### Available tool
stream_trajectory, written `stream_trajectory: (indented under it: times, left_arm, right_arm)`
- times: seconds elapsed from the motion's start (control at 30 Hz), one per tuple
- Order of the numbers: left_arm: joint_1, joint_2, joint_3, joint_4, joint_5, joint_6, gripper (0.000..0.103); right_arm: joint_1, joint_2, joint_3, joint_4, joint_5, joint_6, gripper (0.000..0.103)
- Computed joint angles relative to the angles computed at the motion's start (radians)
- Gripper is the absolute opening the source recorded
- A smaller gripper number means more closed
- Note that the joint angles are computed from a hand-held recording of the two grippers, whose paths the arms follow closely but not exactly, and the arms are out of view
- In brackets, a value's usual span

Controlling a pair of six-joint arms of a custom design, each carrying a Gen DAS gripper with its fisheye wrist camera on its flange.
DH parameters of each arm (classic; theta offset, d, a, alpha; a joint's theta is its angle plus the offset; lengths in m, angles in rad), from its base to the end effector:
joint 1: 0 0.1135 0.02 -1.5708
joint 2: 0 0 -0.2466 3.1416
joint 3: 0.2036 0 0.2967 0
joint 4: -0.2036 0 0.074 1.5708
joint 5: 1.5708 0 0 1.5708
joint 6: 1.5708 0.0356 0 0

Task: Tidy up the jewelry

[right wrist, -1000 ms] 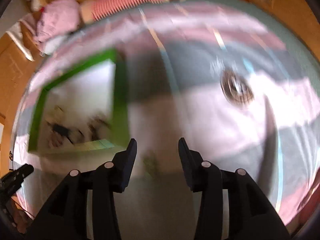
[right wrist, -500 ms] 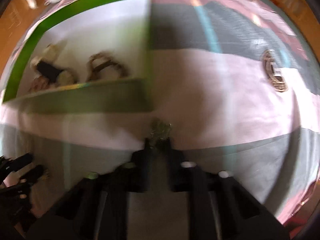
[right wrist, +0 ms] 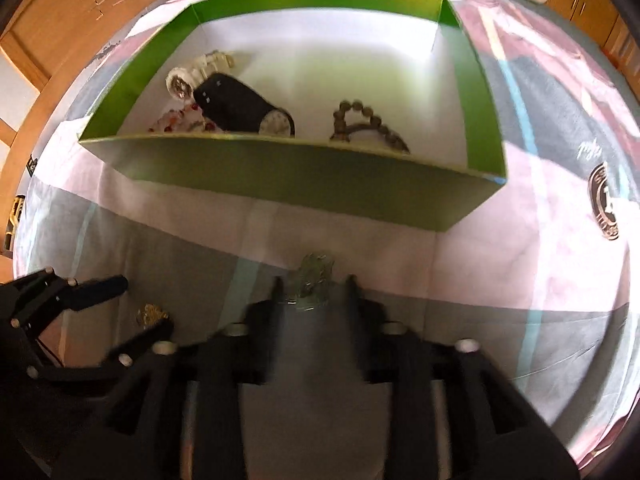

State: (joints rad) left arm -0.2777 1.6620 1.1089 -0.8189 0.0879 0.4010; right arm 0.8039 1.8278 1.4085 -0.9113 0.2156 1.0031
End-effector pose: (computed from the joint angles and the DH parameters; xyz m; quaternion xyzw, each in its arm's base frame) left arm 0.3288 -0.0970 0.1502 0.3350 0.9360 -0.0375 0.1016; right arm 0.2819 0.2816 0.1828 0.1110 0.9809 0.0275 0.1576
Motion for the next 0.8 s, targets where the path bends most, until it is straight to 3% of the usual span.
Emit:
stream_trajectory:
  times: [0.03, 0.17, 0.23, 0.3, 0.37, 0.73, 0.8]
  left_arm:
    - [-0.010, -0.006, -0.012, 0.013, -0.012, 0.000, 0.053]
    - [-0.009, -0.011, -0.014, 0.016, 0.001, -0.009, 0.033]
    - [-0.002, -0.005, -0.006, 0.014, 0.000, -0.018, 0.028]
    - [0.010, 0.010, 0.020, 0.001, 0.007, -0.016, 0.022]
    - [0.031, 0.011, 0.038, -0.004, 0.011, -0.013, 0.022]
    - [0.062, 0.062, 0.106, -0.008, 0.013, -0.071, 0.022]
    - [0.049, 0.015, 0.054, 0.002, 0.012, -0.092, 0.022]
  right_arm:
    - [0.002, 0.001, 0.005, 0.000, 0.010, -0.002, 0.037]
    - [-0.007, 0.020, 0.010, 0.014, 0.019, -0.014, 0.035]
    - [-0.011, 0.026, 0.003, 0.022, 0.017, -0.020, 0.015]
    - [-0.005, 0.035, 0.005, 0.031, 0.014, -0.011, 0.011]
    - [0.001, 0.042, 0.019, 0.051, 0.015, -0.013, 0.005]
    - [0.018, 0.071, 0.057, 0.038, -0.023, -0.037, 0.006]
    - [0.033, 0.035, 0.028, 0.033, -0.049, -0.044, 0.006]
